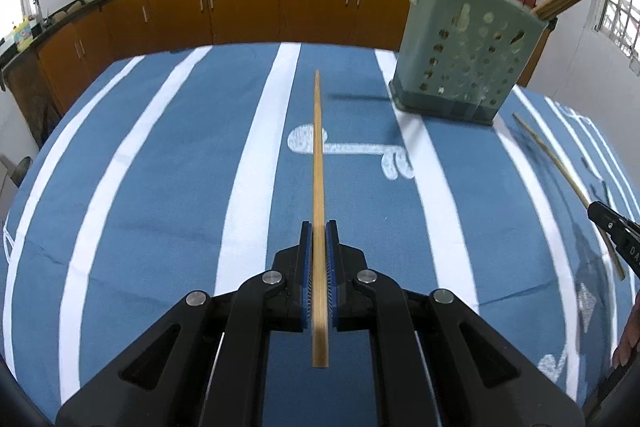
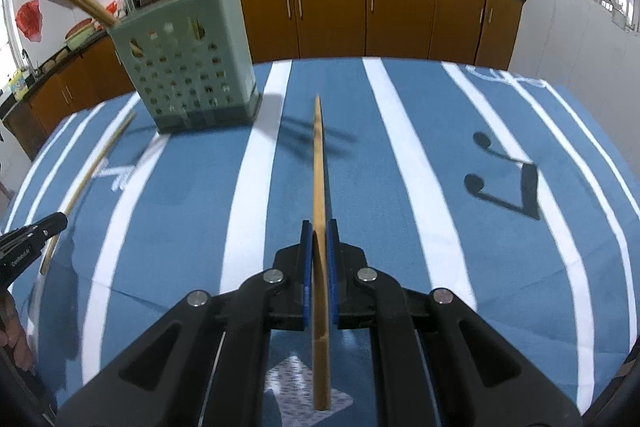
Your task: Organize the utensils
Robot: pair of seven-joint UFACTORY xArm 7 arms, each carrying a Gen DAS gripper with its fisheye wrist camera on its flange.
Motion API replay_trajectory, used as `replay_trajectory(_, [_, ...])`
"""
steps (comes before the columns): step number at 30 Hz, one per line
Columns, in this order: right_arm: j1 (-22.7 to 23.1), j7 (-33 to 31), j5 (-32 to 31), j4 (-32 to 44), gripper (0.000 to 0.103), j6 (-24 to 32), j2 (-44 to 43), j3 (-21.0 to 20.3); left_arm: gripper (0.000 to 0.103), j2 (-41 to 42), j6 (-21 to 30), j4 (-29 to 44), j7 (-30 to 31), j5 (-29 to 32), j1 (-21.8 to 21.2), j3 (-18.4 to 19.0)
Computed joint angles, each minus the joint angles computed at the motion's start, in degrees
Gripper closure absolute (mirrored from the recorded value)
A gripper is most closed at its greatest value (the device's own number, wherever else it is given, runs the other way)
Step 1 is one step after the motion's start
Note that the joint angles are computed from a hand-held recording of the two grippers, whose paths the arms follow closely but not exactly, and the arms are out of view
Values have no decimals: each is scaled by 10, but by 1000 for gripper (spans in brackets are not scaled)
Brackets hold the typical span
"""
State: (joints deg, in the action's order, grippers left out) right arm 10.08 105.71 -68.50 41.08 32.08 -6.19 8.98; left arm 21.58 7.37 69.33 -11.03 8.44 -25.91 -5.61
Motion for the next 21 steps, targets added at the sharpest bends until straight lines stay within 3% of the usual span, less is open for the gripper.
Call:
replay_trajectory(4, [1,5,-8,-7,95,16,-33,9,96,-20,-20,-15,42,-39,45,-48])
replay_trajectory(11, [-10,19,-29,-14,95,36,-89,32,96,-56,-55,-37,168,-169,154,-174])
replay_trajectory(21, [-29,40,-66,-12,95,55,-143,60,96,-84,-100,-37,300,-293,248,-298])
